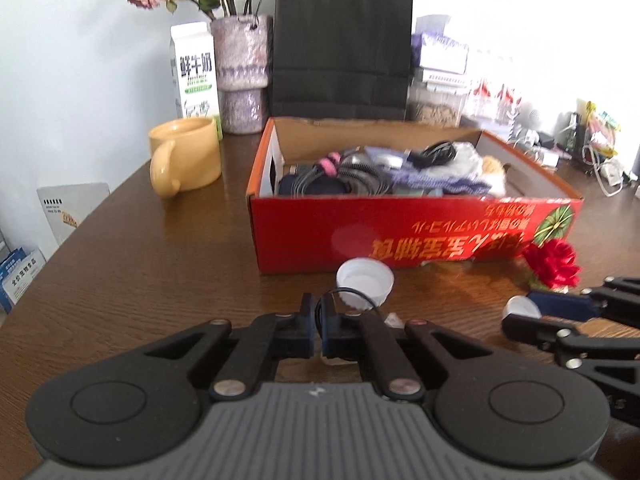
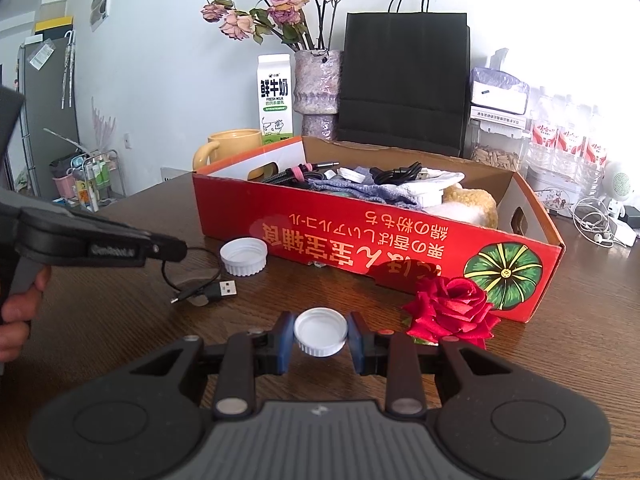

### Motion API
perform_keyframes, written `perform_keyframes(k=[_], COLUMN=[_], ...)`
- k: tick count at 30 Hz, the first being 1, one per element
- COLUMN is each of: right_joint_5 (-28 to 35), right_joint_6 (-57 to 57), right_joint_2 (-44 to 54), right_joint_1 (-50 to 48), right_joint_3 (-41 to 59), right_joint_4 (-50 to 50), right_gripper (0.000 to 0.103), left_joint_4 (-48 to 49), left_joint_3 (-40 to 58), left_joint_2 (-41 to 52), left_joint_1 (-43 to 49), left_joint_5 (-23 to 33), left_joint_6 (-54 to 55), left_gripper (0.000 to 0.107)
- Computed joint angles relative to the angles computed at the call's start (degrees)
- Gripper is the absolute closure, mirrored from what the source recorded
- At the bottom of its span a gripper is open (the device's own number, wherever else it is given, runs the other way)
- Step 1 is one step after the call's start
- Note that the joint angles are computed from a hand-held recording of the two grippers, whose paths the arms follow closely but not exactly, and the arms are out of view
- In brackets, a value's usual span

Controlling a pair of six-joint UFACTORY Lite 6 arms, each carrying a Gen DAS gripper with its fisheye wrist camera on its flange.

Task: Organize objects
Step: 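Grasp the white cap with a ring with the left tool, then carry both white caps over the red box and lower them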

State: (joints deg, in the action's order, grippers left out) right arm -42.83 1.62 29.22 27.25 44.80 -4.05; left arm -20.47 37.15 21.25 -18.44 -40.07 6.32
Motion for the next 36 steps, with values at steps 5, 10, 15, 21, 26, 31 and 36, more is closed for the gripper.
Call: perform_keyframes(k=[5,10,15,21,26,31,36], right_joint_5=[-0.8,-2.6,-3.5,-3.7,-2.6,0.3,3.8], right_joint_6=[-0.6,-1.5,-2.6,-2.8,-3.7,-4.0,-5.0], right_joint_2=[-0.3,-0.8,-1.4,-2.9,-3.0,-0.8,3.0], right_joint_1=[0.3,1.2,1.9,1.5,0.1,-1.8,-3.6], right_joint_3=[-0.5,-1.6,-1.8,0.1,4.4,11.2,19.6], right_joint_4=[1.1,2.0,3.1,3.1,3.3,3.2,3.2], right_gripper=[0.075,0.075,0.075,0.075,0.075,0.075,0.075], left_joint_4=[1.1,2.6,3.2,3.3,3.5,4.9,5.4], left_joint_3=[-3.3,-5.6,-5.7,-1.7,4.4,11.7,20.4], left_joint_2=[-5.1,-9.9,-12.5,-11.9,-8.8,-4.7,0.8], left_joint_1=[-0.6,-1.2,-2.8,-4.3,-4.7,-4.5,-4.3], left_joint_5=[-1.0,-1.5,-1.8,-1.1,-0.1,1.4,3.6], left_joint_6=[-0.5,-1.1,-0.9,-0.6,-0.9,-2.1,-2.3], left_gripper=[0.103,0.104,0.104,0.104,0.104,0.104,0.104])
